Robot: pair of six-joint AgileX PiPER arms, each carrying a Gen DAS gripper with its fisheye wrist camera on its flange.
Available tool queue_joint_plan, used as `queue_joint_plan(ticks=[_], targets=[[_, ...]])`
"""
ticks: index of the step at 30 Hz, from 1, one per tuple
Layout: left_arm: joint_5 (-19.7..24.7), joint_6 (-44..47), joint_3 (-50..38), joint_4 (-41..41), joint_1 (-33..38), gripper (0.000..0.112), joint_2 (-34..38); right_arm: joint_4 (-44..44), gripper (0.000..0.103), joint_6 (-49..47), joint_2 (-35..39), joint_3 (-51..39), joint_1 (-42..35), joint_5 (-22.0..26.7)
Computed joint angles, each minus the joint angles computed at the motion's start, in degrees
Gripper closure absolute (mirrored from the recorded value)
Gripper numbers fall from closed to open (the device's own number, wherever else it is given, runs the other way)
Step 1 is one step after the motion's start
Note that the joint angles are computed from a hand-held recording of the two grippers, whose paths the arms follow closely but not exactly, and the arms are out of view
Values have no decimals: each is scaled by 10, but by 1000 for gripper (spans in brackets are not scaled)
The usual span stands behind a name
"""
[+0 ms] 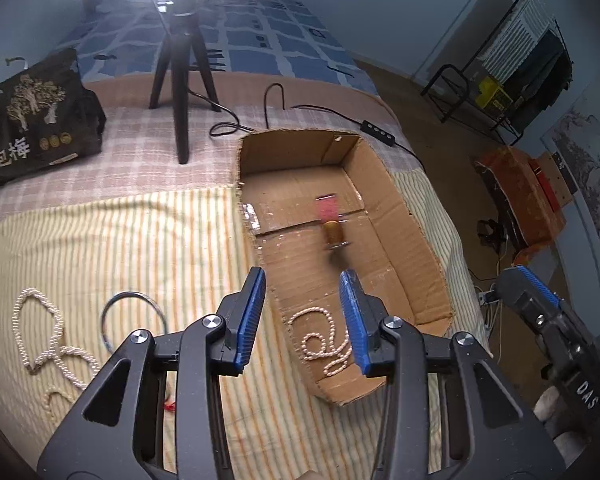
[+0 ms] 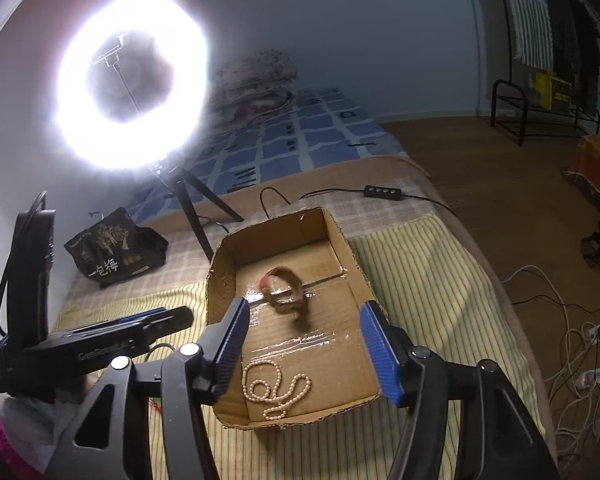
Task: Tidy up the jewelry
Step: 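Carry the watch and pearl strand into the cardboard box and open both tools, then move both tools back over the remaining jewelry on the sheet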
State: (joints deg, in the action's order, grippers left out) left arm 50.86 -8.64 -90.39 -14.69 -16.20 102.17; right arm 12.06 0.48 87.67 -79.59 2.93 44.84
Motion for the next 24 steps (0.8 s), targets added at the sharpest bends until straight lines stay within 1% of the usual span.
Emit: queue_joint_plan(ticks=[4,9,14,17,19,22,24], targets=[[1,6,25,8,14,74,-31,-32,27,31,-10,2,13,-1],[0,6,55,22,29,74,-73,-65,18,57,-24,5,31,1],[17,9,73,27,50,74,-110,-96,15,80,-41,11,50,5],[18,11,94,43,59,74,-144,-98,15,86,-51,11,59,10],[21,16,110,58,69,74,-171,-105,13,91,-59,13,70,12],[26,29,135,76,85,74,-209,-144,10,111,-80,32,96,-1],[21,55,165,76,106,74,-243,-184,9,128,-96,51,122,-15]])
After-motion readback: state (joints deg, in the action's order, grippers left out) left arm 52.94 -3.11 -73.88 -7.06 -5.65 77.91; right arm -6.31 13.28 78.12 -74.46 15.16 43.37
